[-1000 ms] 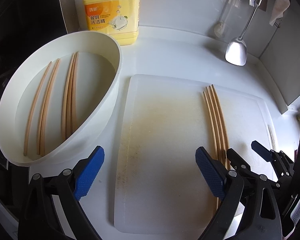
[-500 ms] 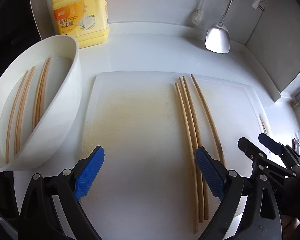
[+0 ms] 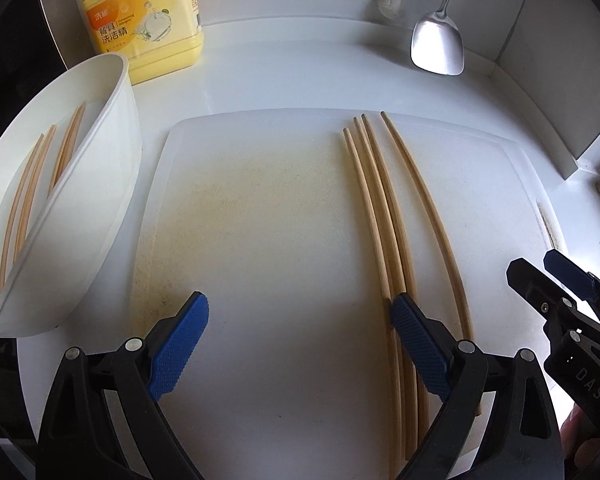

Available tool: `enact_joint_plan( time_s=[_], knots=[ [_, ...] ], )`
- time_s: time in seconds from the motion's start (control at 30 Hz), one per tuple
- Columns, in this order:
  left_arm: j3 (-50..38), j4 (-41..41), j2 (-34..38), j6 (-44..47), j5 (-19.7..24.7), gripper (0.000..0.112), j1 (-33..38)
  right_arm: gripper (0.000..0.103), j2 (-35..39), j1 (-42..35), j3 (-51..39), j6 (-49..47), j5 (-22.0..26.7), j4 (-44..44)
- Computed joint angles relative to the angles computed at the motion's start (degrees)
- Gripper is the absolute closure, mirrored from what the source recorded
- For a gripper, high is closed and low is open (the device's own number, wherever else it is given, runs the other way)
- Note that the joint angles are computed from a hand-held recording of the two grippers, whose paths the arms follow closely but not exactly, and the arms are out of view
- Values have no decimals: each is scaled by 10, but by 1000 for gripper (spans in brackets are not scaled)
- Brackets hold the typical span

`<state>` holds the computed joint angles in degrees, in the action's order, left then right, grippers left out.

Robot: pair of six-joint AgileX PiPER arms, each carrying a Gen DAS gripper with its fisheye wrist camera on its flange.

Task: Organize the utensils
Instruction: 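Push the right tool's fingers through the chopsticks, spreading one apart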

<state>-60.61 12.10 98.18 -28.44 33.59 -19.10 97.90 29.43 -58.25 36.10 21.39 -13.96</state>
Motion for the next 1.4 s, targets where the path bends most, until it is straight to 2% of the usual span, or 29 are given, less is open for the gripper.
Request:
enact_joint_plan(
  time_s=[0.23, 0.57, 0.73, 0.83, 0.9, 1.0, 1.27, 1.4],
  knots=[
    [16, 18, -10, -15, -12, 17, 17, 40, 12, 13, -13, -21, -2, 14],
    [14, 42, -3, -44, -25, 16, 20, 40, 48, 42, -51, -4, 17, -24],
    [13, 42, 0, -40, -30, 15, 24, 40, 54, 37, -57, -21, 19, -13],
    [14, 71, 0, -64, -29, 15, 19, 40, 53, 38, -57, -26, 19, -10],
    [8, 92, 10, -79, -11, 15, 16, 40, 50, 38, -55, -28, 18, -8],
    [14, 72, 3, -59, -17, 14, 30, 40, 45, 35, -50, -41, 15, 6],
    [31, 85, -19, -66, -24, 15, 38, 40, 54, 37, -59, -76, 16, 30],
    [31, 87, -22, -68, -20, 15, 39, 40, 67, 60, -72, -9, 36, -63]
  ],
)
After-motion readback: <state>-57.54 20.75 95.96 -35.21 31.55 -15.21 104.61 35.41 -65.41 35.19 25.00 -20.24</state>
